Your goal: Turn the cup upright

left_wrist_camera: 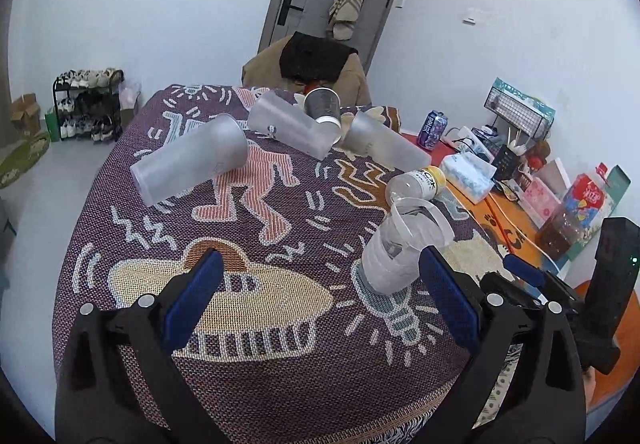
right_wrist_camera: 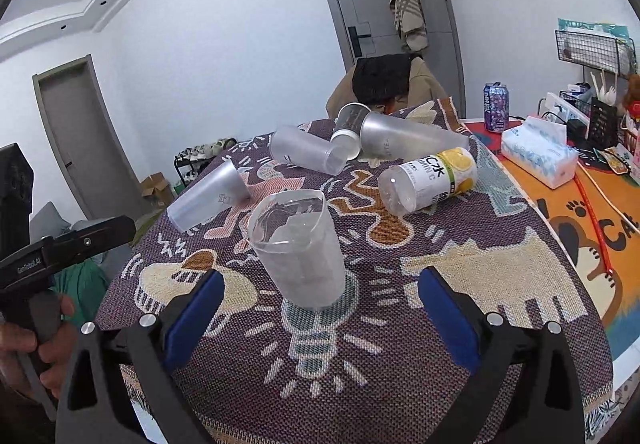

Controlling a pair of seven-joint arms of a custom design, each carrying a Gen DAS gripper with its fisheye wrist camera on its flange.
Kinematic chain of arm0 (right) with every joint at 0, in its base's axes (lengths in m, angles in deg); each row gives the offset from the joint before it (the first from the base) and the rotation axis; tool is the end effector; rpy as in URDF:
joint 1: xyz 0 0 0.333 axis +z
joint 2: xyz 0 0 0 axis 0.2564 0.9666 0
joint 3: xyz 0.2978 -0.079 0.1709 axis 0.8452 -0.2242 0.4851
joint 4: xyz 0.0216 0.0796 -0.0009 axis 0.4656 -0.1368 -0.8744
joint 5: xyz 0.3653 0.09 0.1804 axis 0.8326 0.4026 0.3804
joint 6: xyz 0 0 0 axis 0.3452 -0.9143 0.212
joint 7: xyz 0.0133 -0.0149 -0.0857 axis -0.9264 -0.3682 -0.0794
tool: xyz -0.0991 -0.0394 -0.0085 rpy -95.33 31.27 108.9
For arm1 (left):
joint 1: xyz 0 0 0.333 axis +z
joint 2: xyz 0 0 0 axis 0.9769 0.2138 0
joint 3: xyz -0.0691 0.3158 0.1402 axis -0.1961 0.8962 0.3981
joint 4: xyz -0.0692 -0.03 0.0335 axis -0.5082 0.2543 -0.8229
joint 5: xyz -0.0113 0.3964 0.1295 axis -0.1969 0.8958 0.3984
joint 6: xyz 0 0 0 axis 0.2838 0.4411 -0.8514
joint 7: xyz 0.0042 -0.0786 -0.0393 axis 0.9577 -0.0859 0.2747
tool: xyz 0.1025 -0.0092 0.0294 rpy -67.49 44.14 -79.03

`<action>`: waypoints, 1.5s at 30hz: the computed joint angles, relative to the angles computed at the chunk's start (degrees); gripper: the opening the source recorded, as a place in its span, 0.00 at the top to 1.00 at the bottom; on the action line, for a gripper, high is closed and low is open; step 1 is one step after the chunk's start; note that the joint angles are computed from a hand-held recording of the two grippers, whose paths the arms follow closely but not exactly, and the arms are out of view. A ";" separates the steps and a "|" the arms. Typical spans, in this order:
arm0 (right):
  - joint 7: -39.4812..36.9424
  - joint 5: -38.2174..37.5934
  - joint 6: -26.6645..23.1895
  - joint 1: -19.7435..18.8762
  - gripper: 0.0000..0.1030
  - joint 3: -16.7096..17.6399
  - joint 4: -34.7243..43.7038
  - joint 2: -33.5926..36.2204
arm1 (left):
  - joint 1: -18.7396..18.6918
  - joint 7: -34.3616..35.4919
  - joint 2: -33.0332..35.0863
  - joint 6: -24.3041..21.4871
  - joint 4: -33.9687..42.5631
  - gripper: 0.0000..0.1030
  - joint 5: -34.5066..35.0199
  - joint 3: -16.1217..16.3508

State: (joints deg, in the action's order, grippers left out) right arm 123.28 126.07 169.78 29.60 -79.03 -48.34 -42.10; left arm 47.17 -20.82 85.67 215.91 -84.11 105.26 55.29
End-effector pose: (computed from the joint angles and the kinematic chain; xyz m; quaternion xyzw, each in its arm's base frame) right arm 0.6912 0.2774 0.6063 -0.7660 0.4270 -0.0994 0.4702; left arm 0.5955 -0.4431 0.5880 -0.7408 0.4816 -0.3689 0.2882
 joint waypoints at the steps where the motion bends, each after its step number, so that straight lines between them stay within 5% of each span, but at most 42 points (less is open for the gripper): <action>1: -0.84 0.85 0.39 -0.33 0.07 0.28 -0.62 -0.42 | -0.28 -0.01 0.20 -0.41 0.27 0.06 0.37 0.03; 19: -14.44 15.85 0.33 -2.27 0.07 -0.37 -9.34 -7.45 | -5.86 1.48 1.13 -10.21 2.41 0.05 11.09 -0.49; 45: -15.43 16.21 3.36 -0.30 0.07 -1.69 -11.46 -8.45 | -6.36 0.33 0.69 -10.83 1.88 0.05 11.53 -0.75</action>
